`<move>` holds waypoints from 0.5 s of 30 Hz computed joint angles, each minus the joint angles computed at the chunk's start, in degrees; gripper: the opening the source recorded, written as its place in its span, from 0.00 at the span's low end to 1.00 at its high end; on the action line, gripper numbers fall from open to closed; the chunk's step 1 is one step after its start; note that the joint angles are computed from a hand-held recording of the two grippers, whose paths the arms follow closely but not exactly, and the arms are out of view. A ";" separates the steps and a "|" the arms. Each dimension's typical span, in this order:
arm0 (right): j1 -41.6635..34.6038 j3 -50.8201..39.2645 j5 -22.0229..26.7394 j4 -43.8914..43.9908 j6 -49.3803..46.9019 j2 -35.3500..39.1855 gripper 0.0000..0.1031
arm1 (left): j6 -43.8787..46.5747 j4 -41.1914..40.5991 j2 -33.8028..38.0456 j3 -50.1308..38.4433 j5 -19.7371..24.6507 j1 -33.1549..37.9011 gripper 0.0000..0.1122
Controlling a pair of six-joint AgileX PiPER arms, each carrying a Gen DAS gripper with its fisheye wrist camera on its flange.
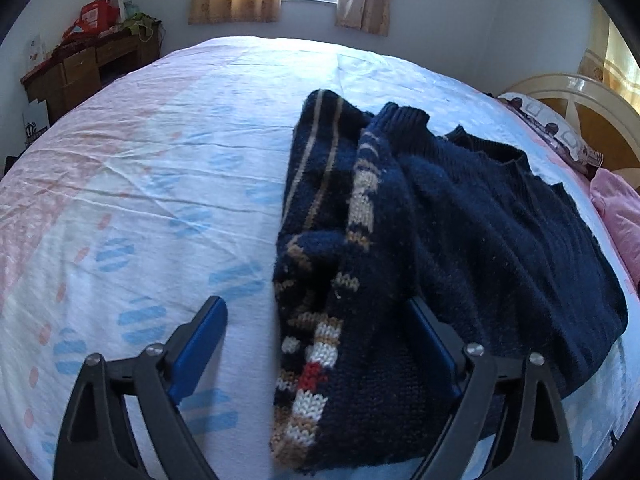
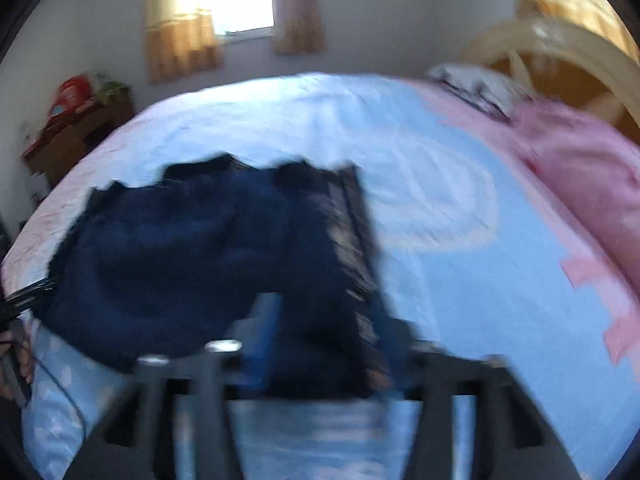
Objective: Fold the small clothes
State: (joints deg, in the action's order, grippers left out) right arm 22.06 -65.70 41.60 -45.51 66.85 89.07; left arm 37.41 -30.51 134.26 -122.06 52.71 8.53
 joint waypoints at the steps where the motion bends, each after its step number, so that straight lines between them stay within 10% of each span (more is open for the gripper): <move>1: 0.50 -1.93 -0.47 0.42 -1.75 1.78 0.61 | -0.14 0.13 0.14 -0.27 0.14 -0.08 0.83; 15: 4.75 -11.71 0.30 3.84 -8.69 18.59 0.58 | -0.82 0.89 0.88 -1.64 0.81 -0.41 0.86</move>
State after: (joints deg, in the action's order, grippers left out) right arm 26.80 -77.41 41.90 -41.67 58.16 107.66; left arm 36.59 -29.62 135.14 -123.70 53.52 8.12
